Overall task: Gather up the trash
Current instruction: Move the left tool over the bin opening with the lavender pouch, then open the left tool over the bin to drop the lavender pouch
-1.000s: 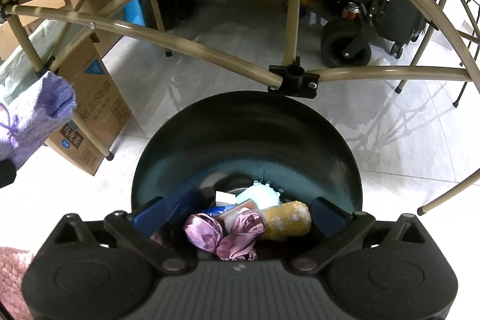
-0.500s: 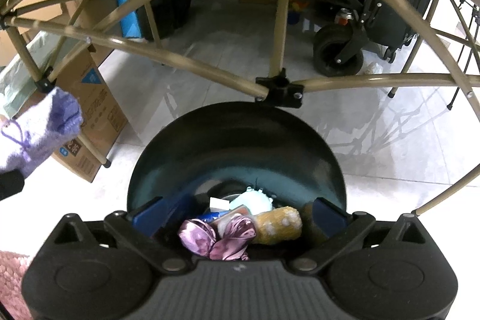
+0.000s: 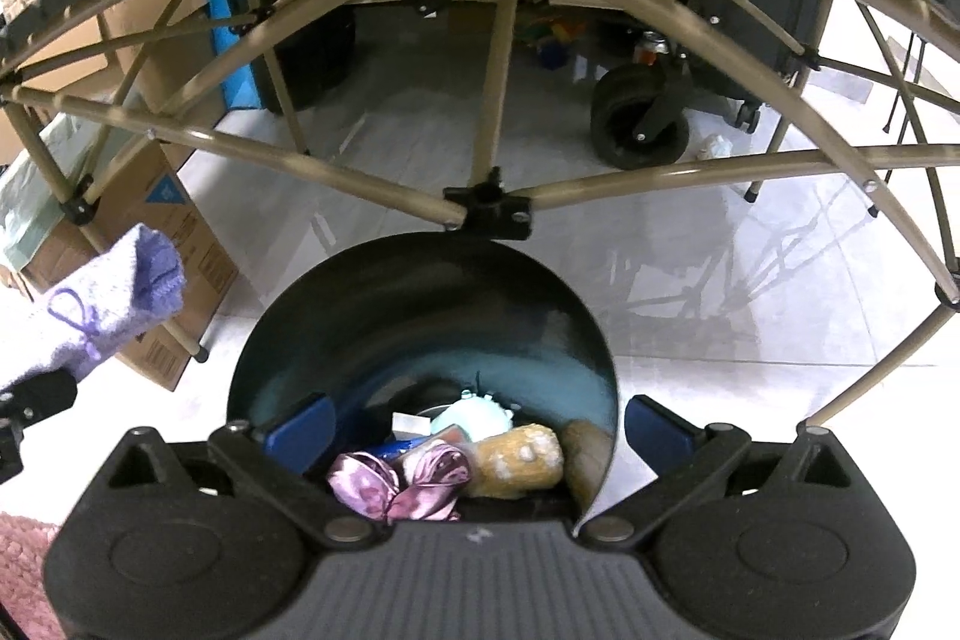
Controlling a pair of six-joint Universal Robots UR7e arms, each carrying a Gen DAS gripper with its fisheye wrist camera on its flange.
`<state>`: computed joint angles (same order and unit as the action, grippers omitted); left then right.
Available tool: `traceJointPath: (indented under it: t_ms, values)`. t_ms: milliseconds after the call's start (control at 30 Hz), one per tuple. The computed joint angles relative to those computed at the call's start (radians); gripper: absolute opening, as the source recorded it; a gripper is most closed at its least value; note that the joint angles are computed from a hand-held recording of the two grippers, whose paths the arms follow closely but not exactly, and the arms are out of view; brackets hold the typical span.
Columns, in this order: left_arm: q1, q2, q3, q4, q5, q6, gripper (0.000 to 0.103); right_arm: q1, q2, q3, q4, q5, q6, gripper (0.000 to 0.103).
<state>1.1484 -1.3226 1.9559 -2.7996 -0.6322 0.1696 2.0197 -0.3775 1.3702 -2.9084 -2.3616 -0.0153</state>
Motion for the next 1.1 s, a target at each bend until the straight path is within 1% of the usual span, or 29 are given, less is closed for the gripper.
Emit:
traceJointPath:
  t_ms: [300, 533, 667, 833, 1100]
  values:
    - [-0.021, 0.033, 0.002, -0.010, -0.006, 0.013, 0.041, -0.005, -0.051, 0.062, -0.053, -0.019, -0.002, 0.103]
    - [-0.042, 0.068, 0.003, -0.028, -0.019, 0.033, 0.041, -0.004, -0.090, 0.111, -0.120, -0.034, 0.005, 0.103]
    - [-0.053, 0.092, -0.002, -0.026, -0.031, 0.034, 0.041, -0.009, -0.123, 0.148, -0.161, -0.045, 0.036, 0.103]
    - [-0.063, 0.121, -0.012, -0.016, -0.057, 0.027, 0.041, -0.021, -0.168, 0.203, -0.207, -0.029, 0.086, 0.103]
    - [-0.073, 0.176, -0.056, 0.023, -0.103, -0.018, 0.041, -0.033, -0.204, 0.257, -0.263, -0.031, 0.111, 0.103]
